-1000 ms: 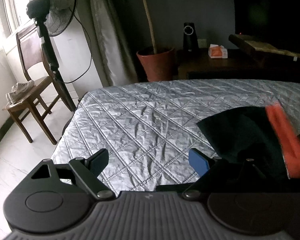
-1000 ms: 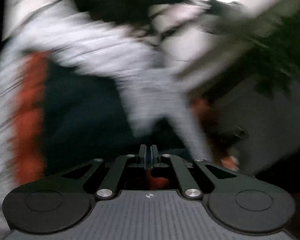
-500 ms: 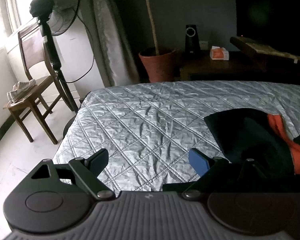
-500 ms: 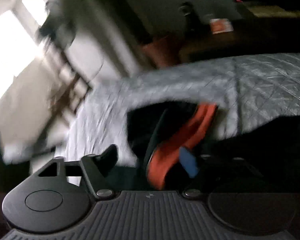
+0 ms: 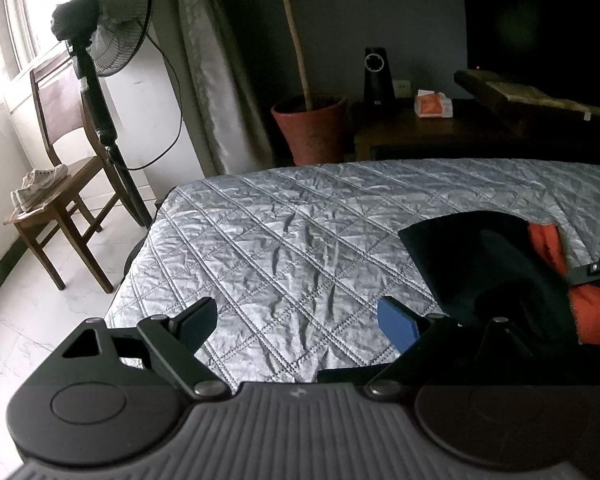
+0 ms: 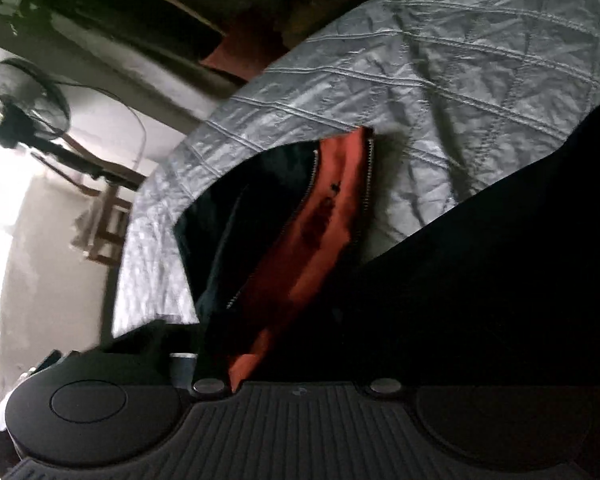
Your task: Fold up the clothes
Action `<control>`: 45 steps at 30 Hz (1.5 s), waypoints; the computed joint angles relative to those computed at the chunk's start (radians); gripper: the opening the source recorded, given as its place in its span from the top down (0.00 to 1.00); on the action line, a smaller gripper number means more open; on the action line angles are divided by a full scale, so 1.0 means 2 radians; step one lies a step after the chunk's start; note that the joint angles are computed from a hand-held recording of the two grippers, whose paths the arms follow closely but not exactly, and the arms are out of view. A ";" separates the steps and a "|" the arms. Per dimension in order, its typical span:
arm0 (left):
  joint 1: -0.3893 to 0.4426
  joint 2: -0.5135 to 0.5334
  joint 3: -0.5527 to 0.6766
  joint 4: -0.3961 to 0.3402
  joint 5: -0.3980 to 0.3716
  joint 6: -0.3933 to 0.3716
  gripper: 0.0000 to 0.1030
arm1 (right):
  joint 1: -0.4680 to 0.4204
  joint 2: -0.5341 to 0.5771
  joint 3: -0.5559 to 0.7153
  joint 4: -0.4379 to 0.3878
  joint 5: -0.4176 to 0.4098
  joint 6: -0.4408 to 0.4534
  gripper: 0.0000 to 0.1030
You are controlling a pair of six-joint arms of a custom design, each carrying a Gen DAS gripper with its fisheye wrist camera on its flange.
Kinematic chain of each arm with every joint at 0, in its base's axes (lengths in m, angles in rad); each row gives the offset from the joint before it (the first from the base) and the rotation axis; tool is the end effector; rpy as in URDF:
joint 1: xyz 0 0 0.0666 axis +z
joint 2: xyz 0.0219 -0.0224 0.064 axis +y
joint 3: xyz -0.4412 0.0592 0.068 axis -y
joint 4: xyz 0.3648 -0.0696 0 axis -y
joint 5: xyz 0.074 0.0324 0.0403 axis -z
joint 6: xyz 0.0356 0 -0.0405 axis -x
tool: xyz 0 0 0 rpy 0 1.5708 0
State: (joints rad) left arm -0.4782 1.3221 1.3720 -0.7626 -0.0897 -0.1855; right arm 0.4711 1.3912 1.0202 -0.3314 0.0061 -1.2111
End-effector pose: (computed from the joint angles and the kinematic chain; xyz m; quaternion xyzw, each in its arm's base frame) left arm 0.3797 -0.1937 0.5214 0.2783 0.8650 -0.0203 0.4171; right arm 0.3866 0.1962 0.3736 0.3293 0.8453 0.3117 0.2825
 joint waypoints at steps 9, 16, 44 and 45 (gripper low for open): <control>0.006 0.000 0.001 0.002 0.000 0.007 0.17 | 0.029 -0.005 0.025 0.049 0.026 0.081 0.91; 0.010 0.001 0.003 0.001 0.003 0.011 0.17 | 0.117 0.038 0.129 -0.112 0.099 0.237 0.91; 0.010 0.003 0.003 0.001 0.015 0.001 0.17 | -0.033 0.047 0.002 0.081 -0.085 -0.071 0.31; 0.010 0.002 0.003 0.001 0.015 0.001 0.17 | -0.032 0.042 -0.010 0.108 -0.092 -0.078 0.32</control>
State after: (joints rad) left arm -0.4583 1.3266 1.3774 -0.7608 -0.0596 -0.1835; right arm 0.4078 1.4750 0.9999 -0.1155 -0.1776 -1.3673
